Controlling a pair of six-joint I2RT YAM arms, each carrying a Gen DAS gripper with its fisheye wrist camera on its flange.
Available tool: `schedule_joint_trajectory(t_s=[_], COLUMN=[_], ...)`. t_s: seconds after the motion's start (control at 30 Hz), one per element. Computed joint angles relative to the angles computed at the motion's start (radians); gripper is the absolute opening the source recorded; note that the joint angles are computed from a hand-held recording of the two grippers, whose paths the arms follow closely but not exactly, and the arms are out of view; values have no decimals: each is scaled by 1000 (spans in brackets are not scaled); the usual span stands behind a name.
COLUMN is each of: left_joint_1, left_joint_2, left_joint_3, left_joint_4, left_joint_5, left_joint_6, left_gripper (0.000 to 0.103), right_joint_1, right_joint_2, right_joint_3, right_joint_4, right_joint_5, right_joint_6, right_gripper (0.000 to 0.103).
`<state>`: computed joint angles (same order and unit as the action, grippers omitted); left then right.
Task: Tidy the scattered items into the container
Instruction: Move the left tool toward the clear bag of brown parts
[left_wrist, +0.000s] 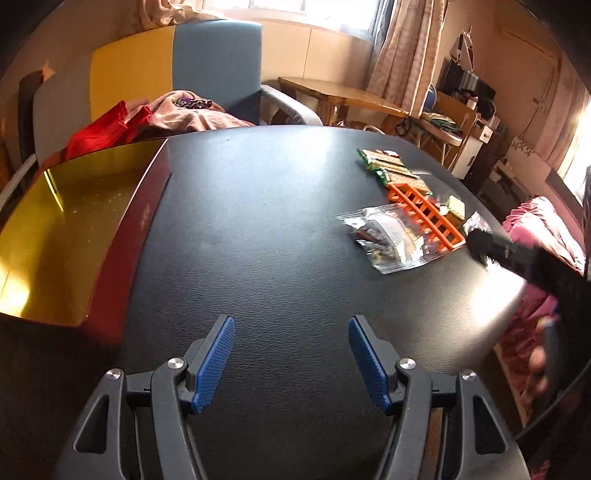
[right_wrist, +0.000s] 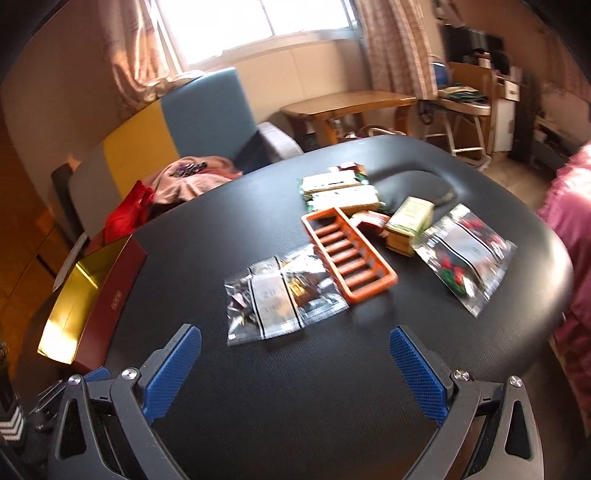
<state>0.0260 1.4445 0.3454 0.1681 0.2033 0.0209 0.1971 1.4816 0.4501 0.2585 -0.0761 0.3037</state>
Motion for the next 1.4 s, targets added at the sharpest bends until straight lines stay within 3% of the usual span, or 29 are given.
schedule_joint_trajectory(t_s=[0.3,0.57,0.67,0.87,1.13,1.4], left_joint_1=[99,162,177,203,252,223], left_joint_2=[40,29,41,55,50,41], left_joint_3=[13,17,26,36,29,63], left_joint_4=[-16,-26,-30,-32,-46,-74], left_joint_5=[67,92,105,107,129,174], left_joint_6=[33,65,69,71,101,102], left_gripper=[65,65,65,65,65,65], right_joint_1=[32,85,77,104,142,128], right_joint_2=[256,481,535,511,411,193], right_joint_3=[287,499,538,460,325,115], right_joint_4=[-86,-164,-189,-126,-61,-13], right_joint_5=[-141,-5,-24,-113,-309,-236], right_joint_6=[-79,-103,-96,-104,-76,-48], right_gripper=[103,103,103,103,103,103])
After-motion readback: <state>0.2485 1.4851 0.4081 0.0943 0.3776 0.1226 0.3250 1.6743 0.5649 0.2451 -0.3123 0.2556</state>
